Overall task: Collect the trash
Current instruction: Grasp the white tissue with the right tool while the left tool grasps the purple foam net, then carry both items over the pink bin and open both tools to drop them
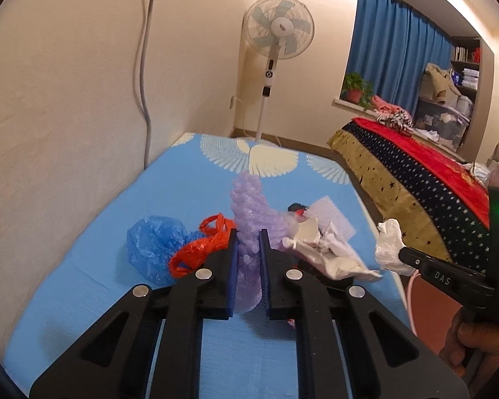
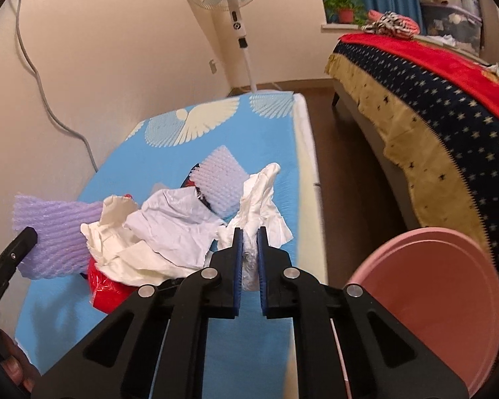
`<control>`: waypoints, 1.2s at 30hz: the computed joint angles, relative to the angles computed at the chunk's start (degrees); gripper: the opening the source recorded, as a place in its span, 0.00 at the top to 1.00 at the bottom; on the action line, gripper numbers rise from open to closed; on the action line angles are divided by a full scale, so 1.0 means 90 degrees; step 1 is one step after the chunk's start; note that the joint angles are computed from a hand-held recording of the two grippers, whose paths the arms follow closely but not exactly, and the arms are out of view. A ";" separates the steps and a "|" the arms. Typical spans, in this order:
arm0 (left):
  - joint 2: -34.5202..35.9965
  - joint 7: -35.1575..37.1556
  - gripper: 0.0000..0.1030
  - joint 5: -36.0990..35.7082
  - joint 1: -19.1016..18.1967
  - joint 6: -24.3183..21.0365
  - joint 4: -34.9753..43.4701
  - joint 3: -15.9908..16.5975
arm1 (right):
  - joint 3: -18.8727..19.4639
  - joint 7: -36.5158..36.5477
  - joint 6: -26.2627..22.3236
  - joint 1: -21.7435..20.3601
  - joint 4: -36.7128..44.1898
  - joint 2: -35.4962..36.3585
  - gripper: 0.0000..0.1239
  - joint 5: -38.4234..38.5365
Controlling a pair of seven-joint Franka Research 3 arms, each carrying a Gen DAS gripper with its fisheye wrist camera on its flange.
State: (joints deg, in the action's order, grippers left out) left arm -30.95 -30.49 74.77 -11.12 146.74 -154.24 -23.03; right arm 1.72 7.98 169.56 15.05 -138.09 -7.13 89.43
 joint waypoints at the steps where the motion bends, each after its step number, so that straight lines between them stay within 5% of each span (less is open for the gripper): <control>1: -0.0080 0.0028 0.89 -0.0043 -0.0035 -0.0042 -0.0027 -0.0011 | -0.0009 -0.0016 0.0021 -0.0012 -0.0045 -0.0077 0.93 -0.0001; 13: -0.1207 0.0476 0.89 -0.0953 -0.0430 -0.0487 -0.0354 -0.0382 | -0.0162 0.0016 0.0473 0.0089 -0.0904 -0.1454 0.93 -0.0231; 25: -0.1564 0.1077 0.89 -0.1610 -0.0637 -0.0585 -0.0199 -0.0760 | -0.0543 0.1129 0.0957 0.0279 -0.1686 -0.2481 0.93 -0.1438; 36: -0.1491 0.0877 0.89 -0.1351 -0.0281 0.0382 -0.0049 -0.0935 | -0.1016 0.2145 0.1219 0.0457 -0.2017 -0.2886 0.93 -0.2584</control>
State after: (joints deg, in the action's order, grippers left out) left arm -44.36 -22.60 62.61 -13.65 150.17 -154.68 -31.44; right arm -7.42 27.29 180.53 19.16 -156.25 -33.11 66.18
